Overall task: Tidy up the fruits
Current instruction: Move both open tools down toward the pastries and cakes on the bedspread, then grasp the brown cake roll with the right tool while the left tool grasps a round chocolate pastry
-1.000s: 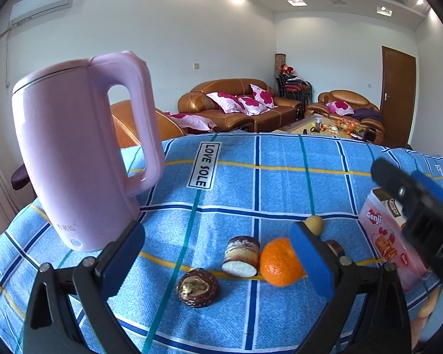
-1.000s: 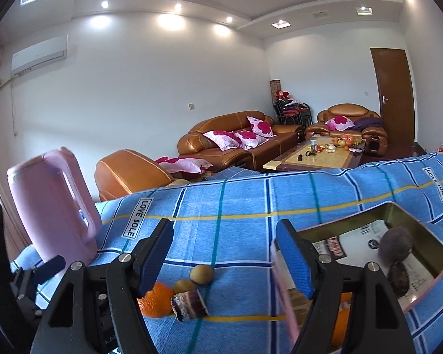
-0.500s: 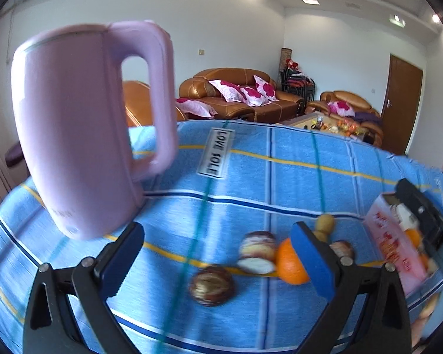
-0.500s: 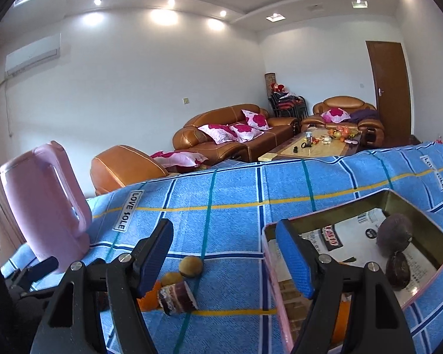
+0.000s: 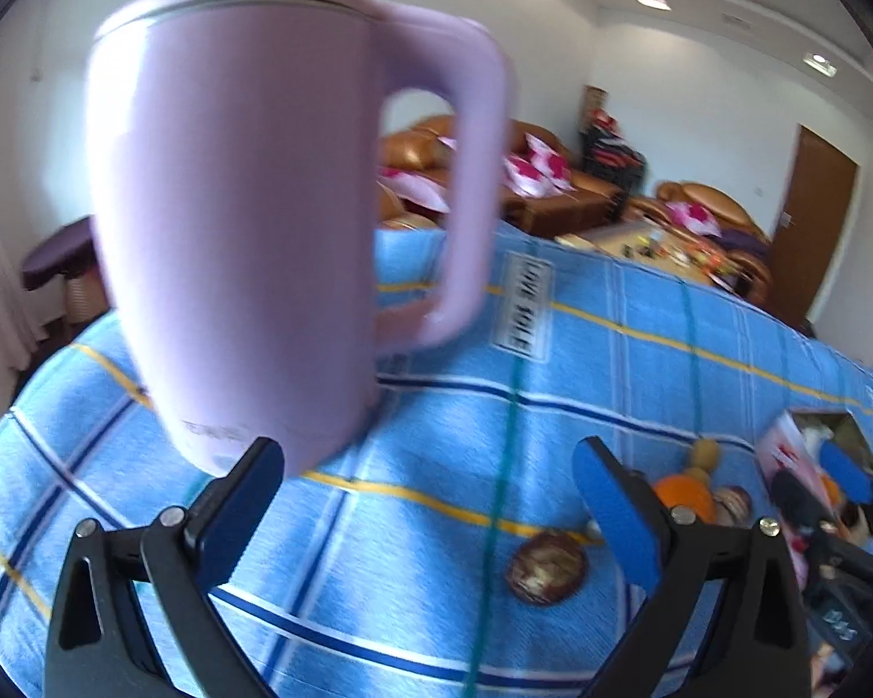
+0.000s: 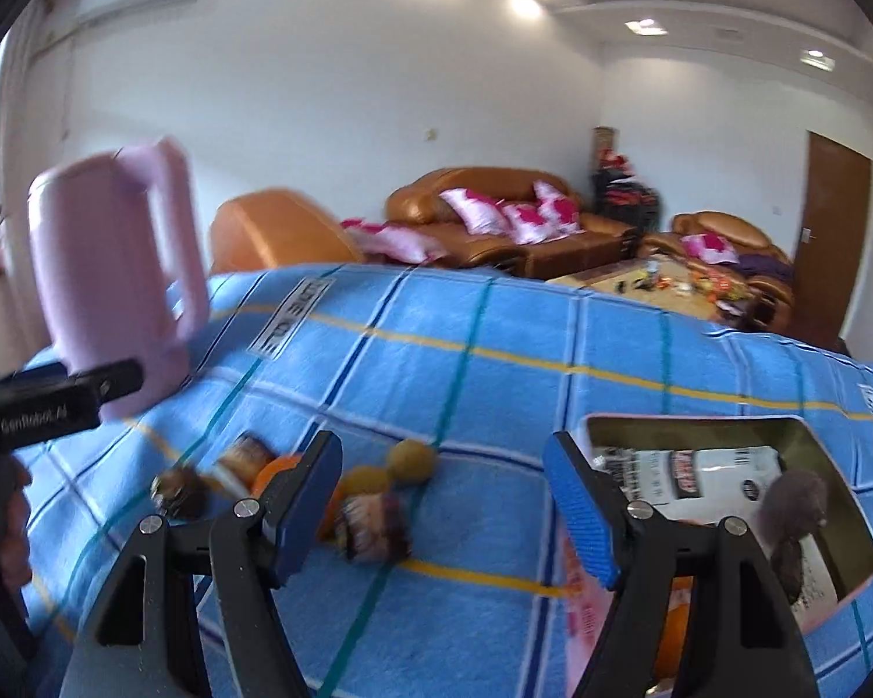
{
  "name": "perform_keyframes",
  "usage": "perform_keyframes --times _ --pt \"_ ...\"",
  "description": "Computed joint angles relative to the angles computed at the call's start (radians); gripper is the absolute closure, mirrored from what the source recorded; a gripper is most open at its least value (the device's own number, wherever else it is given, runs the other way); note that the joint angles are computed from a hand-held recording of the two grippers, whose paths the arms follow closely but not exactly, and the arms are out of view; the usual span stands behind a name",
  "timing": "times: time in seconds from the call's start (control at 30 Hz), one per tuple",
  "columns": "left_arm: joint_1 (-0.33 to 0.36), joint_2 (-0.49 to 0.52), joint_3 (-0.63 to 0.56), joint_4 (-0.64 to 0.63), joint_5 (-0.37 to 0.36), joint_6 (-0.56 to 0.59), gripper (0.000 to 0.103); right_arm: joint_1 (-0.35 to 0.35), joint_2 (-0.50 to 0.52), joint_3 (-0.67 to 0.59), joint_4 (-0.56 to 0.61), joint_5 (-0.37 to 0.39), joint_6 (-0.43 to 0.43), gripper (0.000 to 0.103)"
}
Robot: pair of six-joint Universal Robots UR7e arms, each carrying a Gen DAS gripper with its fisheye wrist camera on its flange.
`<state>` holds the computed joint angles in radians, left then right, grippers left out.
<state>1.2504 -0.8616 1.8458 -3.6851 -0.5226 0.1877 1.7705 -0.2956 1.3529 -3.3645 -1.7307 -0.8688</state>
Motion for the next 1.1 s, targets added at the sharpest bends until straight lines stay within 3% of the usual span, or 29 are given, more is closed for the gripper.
perform_keyframes --times 0.07,0.13,0.33,0.53,0.8,0.9,0.97,1.03,1.1 --pt "0.003 -0.009 0.007 0.071 -0.043 -0.013 0.002 0.002 -0.003 -0.005 0.056 -0.014 -0.005 0.051" --pt "0.004 -0.004 0.002 0.117 -0.058 -0.004 0.003 0.002 -0.006 -0.014 0.112 -0.029 0.007 0.055" --pt "0.002 -0.002 0.001 0.249 -0.102 -0.006 0.004 -0.006 -0.021 -0.025 0.232 -0.032 0.039 0.055" --pt "0.005 -0.002 -0.01 0.4 -0.058 -0.073 0.013 -0.004 -0.015 -0.046 0.315 -0.071 0.062 0.055" --pt "0.023 0.007 -0.033 0.463 -0.064 -0.128 0.033 0.001 0.005 -0.109 0.438 -0.115 0.126 0.056" --pt "0.024 -0.003 -0.019 0.449 -0.085 -0.125 0.047 -0.003 0.004 -0.115 0.461 -0.109 0.149 0.057" --pt "0.022 -0.009 -0.009 0.437 -0.089 -0.117 0.063 -0.001 0.005 -0.115 0.46 -0.11 0.145 0.061" --pt "0.021 -0.013 -0.005 0.434 -0.095 -0.113 0.063 0.002 0.005 -0.112 0.461 -0.112 0.132 0.069" --pt "0.02 -0.014 -0.003 0.433 -0.098 -0.118 0.063 0.006 0.012 -0.115 0.449 -0.125 0.12 0.07"
